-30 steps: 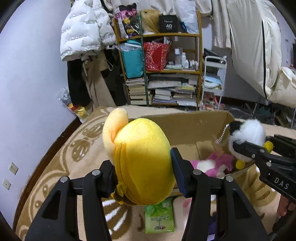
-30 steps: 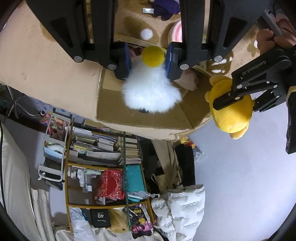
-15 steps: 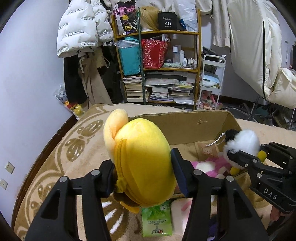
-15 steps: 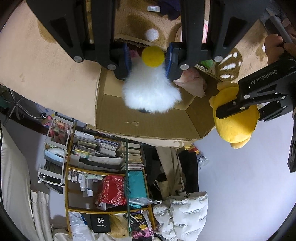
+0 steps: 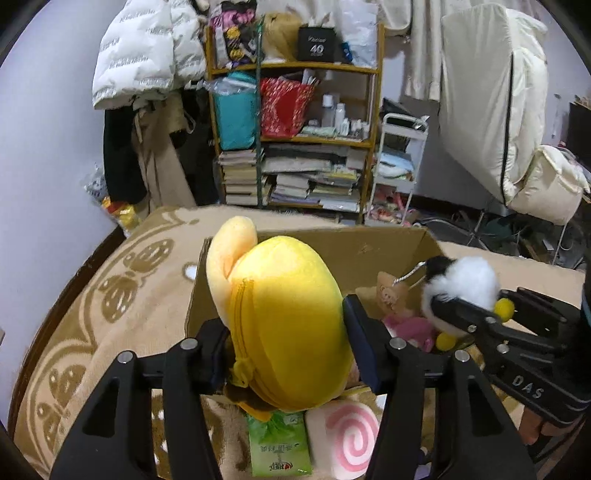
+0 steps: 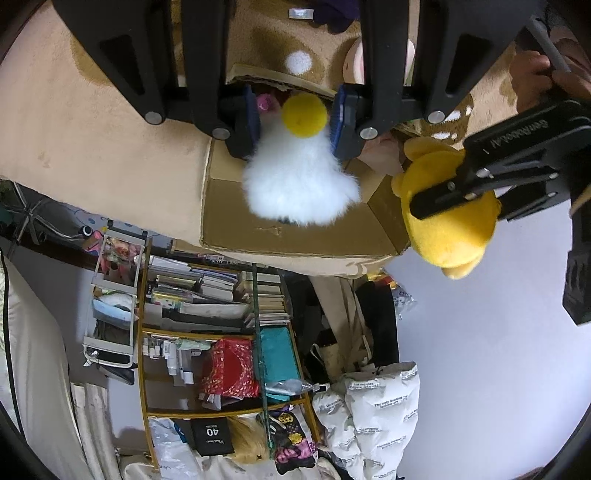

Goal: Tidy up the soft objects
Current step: 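Lower both plushes into the box and open both tools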

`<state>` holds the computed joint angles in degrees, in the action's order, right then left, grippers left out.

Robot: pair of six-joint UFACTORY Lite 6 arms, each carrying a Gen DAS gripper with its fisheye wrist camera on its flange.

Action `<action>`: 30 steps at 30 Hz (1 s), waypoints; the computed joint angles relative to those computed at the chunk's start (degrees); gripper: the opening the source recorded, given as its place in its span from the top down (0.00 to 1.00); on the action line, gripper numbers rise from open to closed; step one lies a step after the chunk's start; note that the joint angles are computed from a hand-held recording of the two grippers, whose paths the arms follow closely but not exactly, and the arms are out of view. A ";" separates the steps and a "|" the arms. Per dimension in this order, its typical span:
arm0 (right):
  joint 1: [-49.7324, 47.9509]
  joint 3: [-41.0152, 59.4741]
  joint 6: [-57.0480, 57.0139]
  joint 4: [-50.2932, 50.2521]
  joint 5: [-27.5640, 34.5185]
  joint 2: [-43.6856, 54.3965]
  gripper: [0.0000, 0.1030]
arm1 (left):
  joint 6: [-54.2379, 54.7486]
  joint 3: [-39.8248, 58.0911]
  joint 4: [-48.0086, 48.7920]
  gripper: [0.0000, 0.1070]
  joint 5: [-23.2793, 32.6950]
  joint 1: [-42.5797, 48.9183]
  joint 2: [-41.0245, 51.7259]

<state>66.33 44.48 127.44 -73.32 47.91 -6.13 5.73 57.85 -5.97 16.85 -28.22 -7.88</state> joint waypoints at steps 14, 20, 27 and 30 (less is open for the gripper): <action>-1.70 -0.95 0.01 0.80 -4.67 -0.12 0.42 | -6.42 0.27 6.54 0.25 2.29 0.63 2.23; 1.48 -1.44 0.12 2.01 -0.57 -2.31 0.24 | -9.72 -1.80 9.93 0.16 3.61 0.11 -2.33; 6.50 -1.33 0.69 5.74 5.18 -4.44 0.04 | -8.13 -4.61 7.90 0.10 8.75 2.23 -9.95; 9.48 -0.77 1.56 7.15 8.11 -4.57 0.01 | -7.88 -6.44 8.26 0.07 11.67 3.05 -14.38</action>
<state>75.81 43.71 129.00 -66.17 56.02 -10.71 -2.16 51.41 2.29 28.52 -25.17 -22.26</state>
